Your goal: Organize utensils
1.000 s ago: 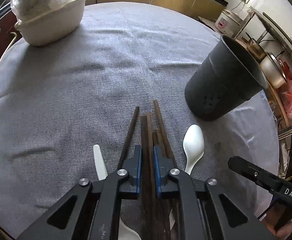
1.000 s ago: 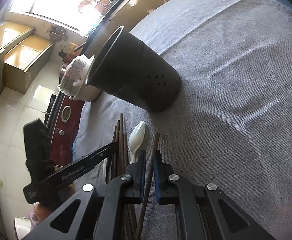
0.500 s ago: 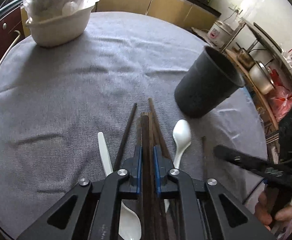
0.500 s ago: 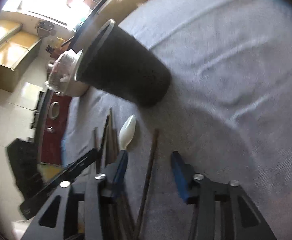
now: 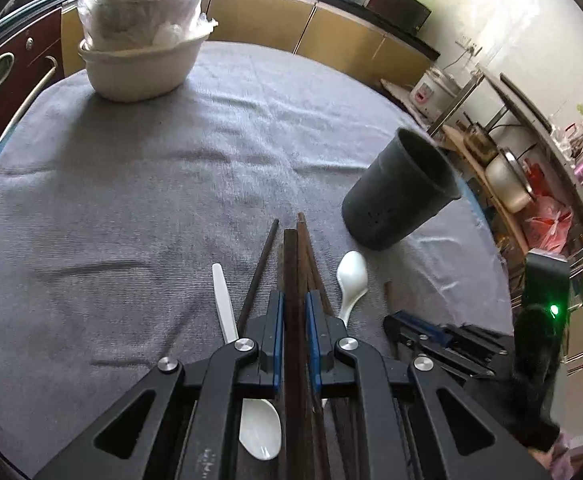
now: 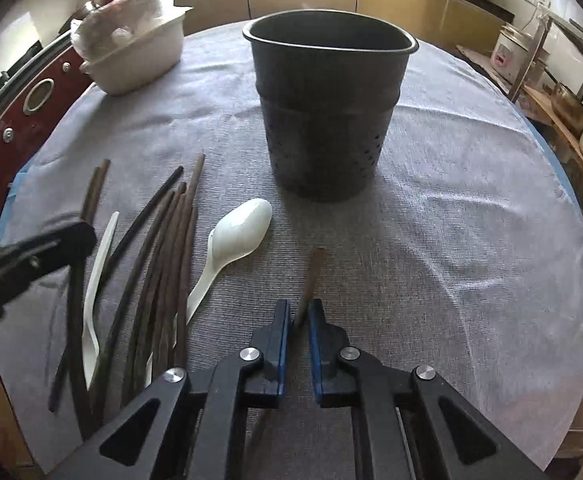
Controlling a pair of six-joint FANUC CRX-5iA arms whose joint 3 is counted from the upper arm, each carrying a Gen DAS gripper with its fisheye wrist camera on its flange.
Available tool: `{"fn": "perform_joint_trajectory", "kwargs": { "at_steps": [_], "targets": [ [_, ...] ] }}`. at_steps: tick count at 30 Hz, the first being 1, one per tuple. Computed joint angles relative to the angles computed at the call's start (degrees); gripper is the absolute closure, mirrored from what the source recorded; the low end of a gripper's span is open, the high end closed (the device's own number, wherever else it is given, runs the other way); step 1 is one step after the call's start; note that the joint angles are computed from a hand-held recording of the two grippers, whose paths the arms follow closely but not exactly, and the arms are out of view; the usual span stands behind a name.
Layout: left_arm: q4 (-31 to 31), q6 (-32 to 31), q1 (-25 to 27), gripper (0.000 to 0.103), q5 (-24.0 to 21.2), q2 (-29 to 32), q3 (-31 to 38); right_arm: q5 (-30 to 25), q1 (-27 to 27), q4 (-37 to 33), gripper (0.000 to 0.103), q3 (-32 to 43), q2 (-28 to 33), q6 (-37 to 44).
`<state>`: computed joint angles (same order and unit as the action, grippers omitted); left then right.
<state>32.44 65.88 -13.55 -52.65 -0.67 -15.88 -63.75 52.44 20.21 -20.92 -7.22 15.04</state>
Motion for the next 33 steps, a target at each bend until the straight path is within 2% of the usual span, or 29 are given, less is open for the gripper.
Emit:
{"fn": "perform_joint_trajectory", "kwargs": {
  "at_steps": [1, 3, 8, 14, 20, 26, 29, 33],
  "targets": [
    [0.8, -0.6, 0.2, 0.091, 0.0, -0.7, -0.5, 2.9, -0.8, -1.9, 0.095, -1.2, -2.1, -0.2],
    [2.4, -1.8, 0.6, 0.091, -0.1, -2.1, -1.4, 5.2, -0.3, -2.2, 0.095, -3.3, -4.6, -2.0],
    [6.2, -3.5, 1.7, 0.091, -0.5, -5.3, -3.5, 10.4, 1.1, 2.1, 0.096, -9.2, -11.9, -6.8],
    [7.6, -3.1, 2.3, 0.091, -0.1, -8.7, -5.6, 12.4, 5.6, 9.5, 0.096, -14.2, -19.1, -13.8],
    [8.1, -3.6, 3.3, 0.091, 0.0, -11.7, -7.7, 14.2, 8.7, 16.8, 0.096, -16.8, -21.6, -18.9],
    [1.4, 1.3, 3.6, 0.091, -0.9, -10.0, -5.6, 12.8, 10.3, 19.1, 0.096, -17.1, -22.6, -20.5],
    [-4.1, 5.2, 2.8, 0.083, -1.9, -7.2, -2.9, 12.0, 10.4, 18.7, 0.096, -17.6, -23.5, -20.7],
    [-7.0, 7.5, 1.2, 0.082, -3.0, -3.0, -0.1, 12.5, 9.3, 17.1, 0.096, -18.4, -24.2, -20.1]
  ]
}}
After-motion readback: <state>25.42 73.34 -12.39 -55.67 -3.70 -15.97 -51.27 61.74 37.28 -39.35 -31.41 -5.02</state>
